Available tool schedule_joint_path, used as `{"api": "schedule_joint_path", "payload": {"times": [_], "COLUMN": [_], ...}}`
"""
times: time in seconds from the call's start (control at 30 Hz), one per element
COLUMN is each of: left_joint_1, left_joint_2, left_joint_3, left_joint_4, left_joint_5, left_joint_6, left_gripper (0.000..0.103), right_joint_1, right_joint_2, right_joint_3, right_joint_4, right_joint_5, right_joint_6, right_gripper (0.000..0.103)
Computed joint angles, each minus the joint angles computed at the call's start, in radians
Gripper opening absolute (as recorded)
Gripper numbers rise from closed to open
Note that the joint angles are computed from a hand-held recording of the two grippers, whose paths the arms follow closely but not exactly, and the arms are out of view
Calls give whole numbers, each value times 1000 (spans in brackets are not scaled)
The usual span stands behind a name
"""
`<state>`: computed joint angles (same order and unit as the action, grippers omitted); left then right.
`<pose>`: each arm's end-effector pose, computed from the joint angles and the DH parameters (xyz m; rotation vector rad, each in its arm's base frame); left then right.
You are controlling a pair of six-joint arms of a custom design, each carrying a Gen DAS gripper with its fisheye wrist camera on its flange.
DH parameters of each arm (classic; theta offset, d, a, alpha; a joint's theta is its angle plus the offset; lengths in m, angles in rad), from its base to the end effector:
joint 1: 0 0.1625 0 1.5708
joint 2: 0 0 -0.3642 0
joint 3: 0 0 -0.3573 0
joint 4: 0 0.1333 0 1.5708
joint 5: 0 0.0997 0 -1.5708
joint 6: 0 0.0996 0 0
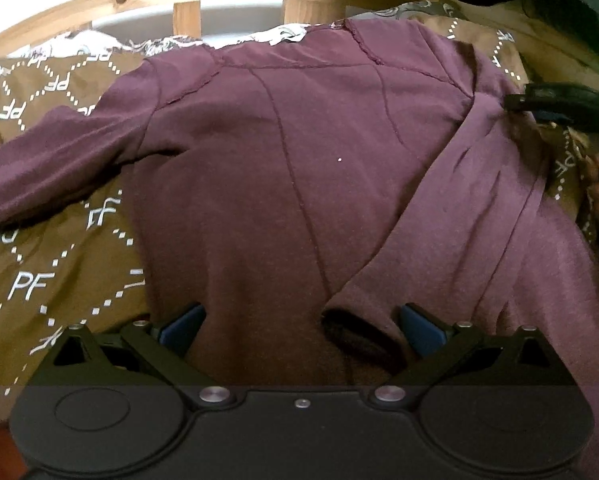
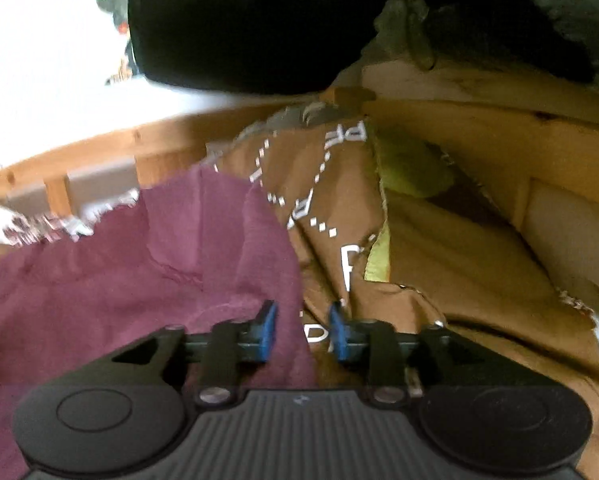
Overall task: Fold small clothes
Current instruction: 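Lay the sleeve on the shirt back and open the right gripper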
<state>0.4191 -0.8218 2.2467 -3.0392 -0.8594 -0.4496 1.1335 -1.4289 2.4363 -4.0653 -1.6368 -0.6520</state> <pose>-0.2872 -0.3451 0.0047 0.8681 2.4311 -0.7275 -0.0333 -0.3705 0.3120 0.1452 -1.8816 1.4514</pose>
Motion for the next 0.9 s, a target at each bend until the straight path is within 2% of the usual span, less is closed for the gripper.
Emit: {"api": "schedule_joint_path", "payload": {"times": [0.03,0.13,0.2,0.3,0.33,0.4,0.47,0.53,0.6,0.67,0.7,0.77,0.83,0.9], "left_joint_1": [4,4,-6,-33,-39,-45,-48,-53,-59,-57,-54,-40,-31,-24], "left_joint_2": [-6,-26,-29,-28,-36,-68,-106,-127,-134,-126,-122,-112,-93,-76], "left_joint_3": [-1,0,6,26,32,35,38,57,77,75,68,51,34,19], "left_joint_4": [5,36,53,58,67,118,158,138,82,55,54,46,32,24], "left_joint_5": [-6,-17,-9,22,24,14,0,2,16,36,39,33,26,13], "left_joint_6": [-7,-43,-41,-32,-46,-91,-123,-131,-117,-107,-109,-105,-94,-77], "left_gripper": [102,102,102,102,102,102,102,102,102,102,102,102,102,102], "right_joint_1": [-5,-33,-22,26,32,11,-27,-49,-67,-68,-63,-52,-42,-48], "right_joint_2": [-12,-50,-13,98,119,89,28,-14,-90,-147,-167,-164,-167,-187], "right_joint_3": [24,113,133,108,103,135,176,200,202,187,171,139,109,92], "right_joint_4": [-21,-78,-154,-280,-308,-305,-275,-257,-144,-24,40,94,160,236], "right_joint_5": [11,50,-1,-142,-165,-117,-15,45,99,118,118,99,72,70], "right_joint_6": [-12,-77,-162,-281,-304,-280,-257,-285,-295,-299,-308,-332,-328,-307], "right_gripper": [58,71,76,84,85,85,88,88,88,85,79,64,61,42]}}
